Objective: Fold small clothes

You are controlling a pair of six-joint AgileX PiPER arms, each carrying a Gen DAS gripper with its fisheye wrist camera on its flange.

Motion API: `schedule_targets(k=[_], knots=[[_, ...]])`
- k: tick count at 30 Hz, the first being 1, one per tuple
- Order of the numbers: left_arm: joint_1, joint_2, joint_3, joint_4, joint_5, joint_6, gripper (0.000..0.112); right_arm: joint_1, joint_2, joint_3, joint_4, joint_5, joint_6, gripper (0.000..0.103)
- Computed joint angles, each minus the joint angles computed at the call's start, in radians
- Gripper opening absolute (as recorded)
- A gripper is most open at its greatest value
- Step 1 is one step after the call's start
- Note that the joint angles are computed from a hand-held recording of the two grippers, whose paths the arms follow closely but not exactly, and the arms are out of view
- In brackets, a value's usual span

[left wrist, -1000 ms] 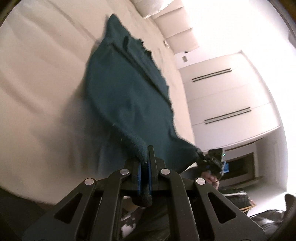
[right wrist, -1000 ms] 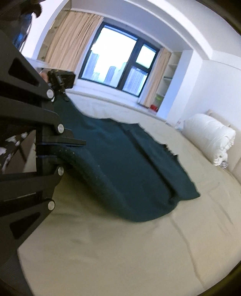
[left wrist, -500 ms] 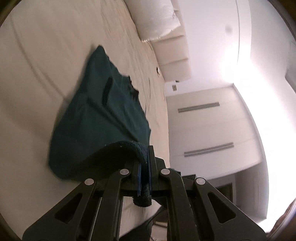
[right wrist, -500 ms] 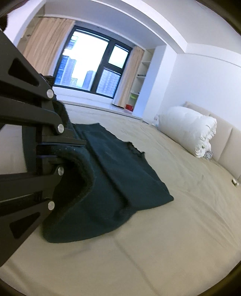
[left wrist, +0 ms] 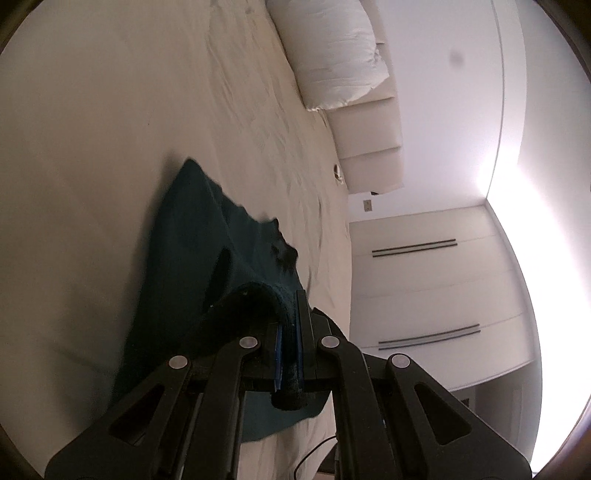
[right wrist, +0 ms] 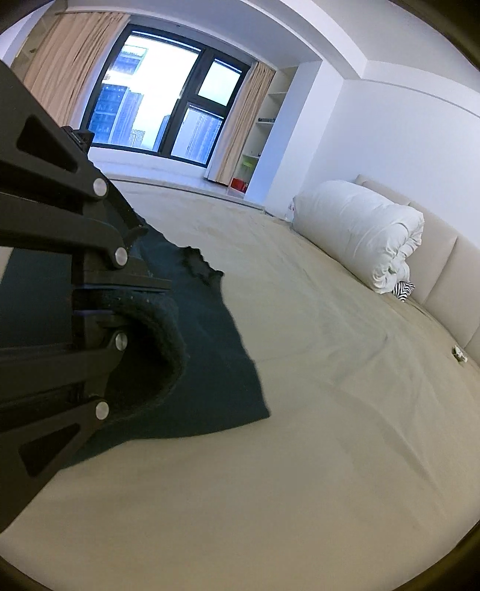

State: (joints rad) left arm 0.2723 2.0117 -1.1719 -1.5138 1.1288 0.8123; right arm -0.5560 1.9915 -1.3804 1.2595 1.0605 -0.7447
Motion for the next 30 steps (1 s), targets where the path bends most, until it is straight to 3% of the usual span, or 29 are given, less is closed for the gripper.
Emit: schedule_targets(k=[8,10,12,13,14,16,17,22,27,30], knots=[[-0.063,0.179,-0.239,0.062,-0.119,-0.109,0.004,0.061,0.2,-0.24,-0.111,-0.071,0.191,0.012],[-0.065,0.239,-0.299,0.087,-0.128,-0.16,0.007,0.067,0.235,-0.273,-0.136,-0.085,0.237,0.017],[-0.056,0.283,-0.341,0.094,-0.121,-0.194,0.015,0.057,0.247,-0.269,-0.109,-0.105,0.234,0.037],[-0.055,0.298,-0.349,0.075,-0.119,-0.185,0.027,0.047,0.238,-0.243,-0.07,-0.116,0.206,0.043],[-0.052,0.3,-0.346,0.05,-0.132,-0.16,0.049,0.038,0.225,-0.219,-0.033,-0.133,0.17,0.054],[-0.041,0.278,-0.307,-0.008,-0.156,-0.102,0.072,0.028,0.184,-0.176,-0.022,-0.174,0.139,0.062],[-0.036,0.273,-0.301,-0.015,-0.165,-0.099,0.074,0.023,0.159,-0.158,-0.032,-0.191,0.131,0.066],[-0.046,0.209,-0.262,0.066,-0.198,-0.068,0.074,0.008,0.016,-0.038,-0.093,-0.237,0.049,0.067],[-0.114,0.062,-0.075,0.1,-0.327,0.075,0.074,0.021,-0.16,0.169,-0.201,-0.323,-0.043,0.067],[-0.168,0.019,-0.008,0.142,-0.423,0.115,0.074,0.052,-0.199,0.243,-0.288,-0.379,-0.039,0.067]])
